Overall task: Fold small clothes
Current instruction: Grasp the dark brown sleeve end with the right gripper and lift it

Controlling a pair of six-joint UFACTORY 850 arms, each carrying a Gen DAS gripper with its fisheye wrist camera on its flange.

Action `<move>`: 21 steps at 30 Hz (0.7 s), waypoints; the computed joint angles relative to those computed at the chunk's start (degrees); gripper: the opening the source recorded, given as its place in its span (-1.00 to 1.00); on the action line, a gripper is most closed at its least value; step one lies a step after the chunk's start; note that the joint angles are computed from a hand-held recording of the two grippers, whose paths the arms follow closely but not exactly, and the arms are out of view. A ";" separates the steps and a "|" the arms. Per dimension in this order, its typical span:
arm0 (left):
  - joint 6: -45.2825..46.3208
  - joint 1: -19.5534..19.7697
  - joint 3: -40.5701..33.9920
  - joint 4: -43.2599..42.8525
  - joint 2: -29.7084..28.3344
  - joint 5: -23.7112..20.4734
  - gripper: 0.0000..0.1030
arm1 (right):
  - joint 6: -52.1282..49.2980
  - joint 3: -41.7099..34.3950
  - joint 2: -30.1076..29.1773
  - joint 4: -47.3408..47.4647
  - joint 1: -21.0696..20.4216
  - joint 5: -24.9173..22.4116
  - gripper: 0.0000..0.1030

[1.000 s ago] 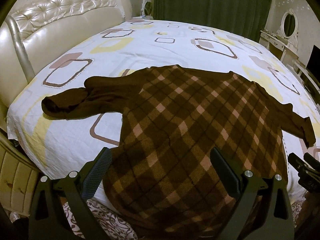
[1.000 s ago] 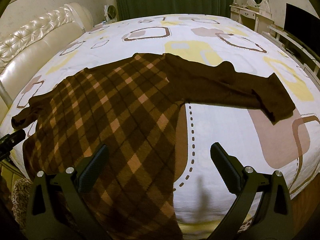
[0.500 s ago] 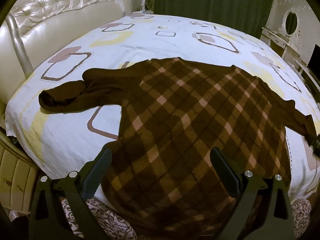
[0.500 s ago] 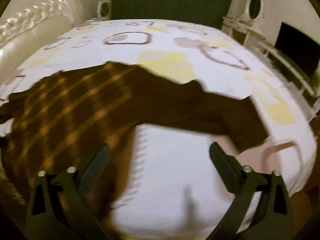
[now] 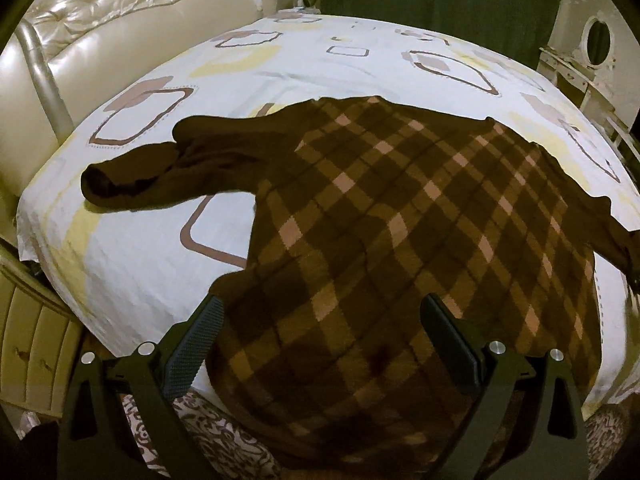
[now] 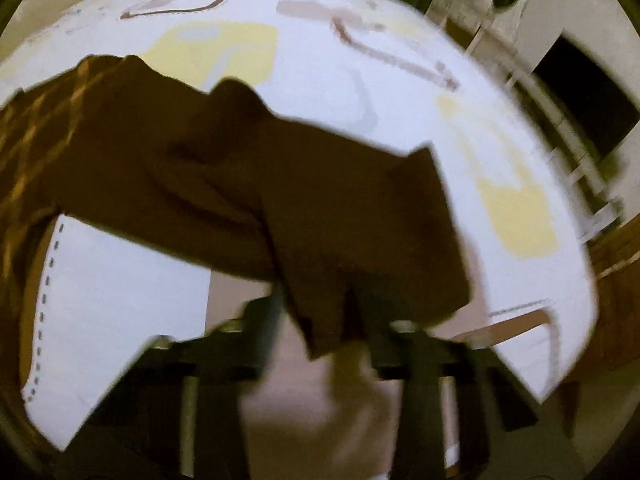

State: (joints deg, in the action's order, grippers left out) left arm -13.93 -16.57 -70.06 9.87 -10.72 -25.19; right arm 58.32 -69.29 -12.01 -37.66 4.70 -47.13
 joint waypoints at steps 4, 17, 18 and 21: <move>-1.10 -0.38 -0.19 1.31 -0.47 -0.74 0.90 | 3.42 3.66 4.77 1.78 -2.75 5.53 -0.83; -1.46 -1.33 -1.19 1.18 -1.66 -2.24 0.90 | -4.02 18.05 24.16 27.85 -22.75 26.28 -0.87; -1.42 -1.33 -1.21 1.12 -1.69 -2.16 0.90 | -6.72 19.34 24.99 32.13 -24.65 27.12 -0.87; -1.34 -1.29 -1.35 1.11 -1.75 -2.05 0.90 | -16.61 22.92 26.29 46.06 -30.18 28.40 -0.88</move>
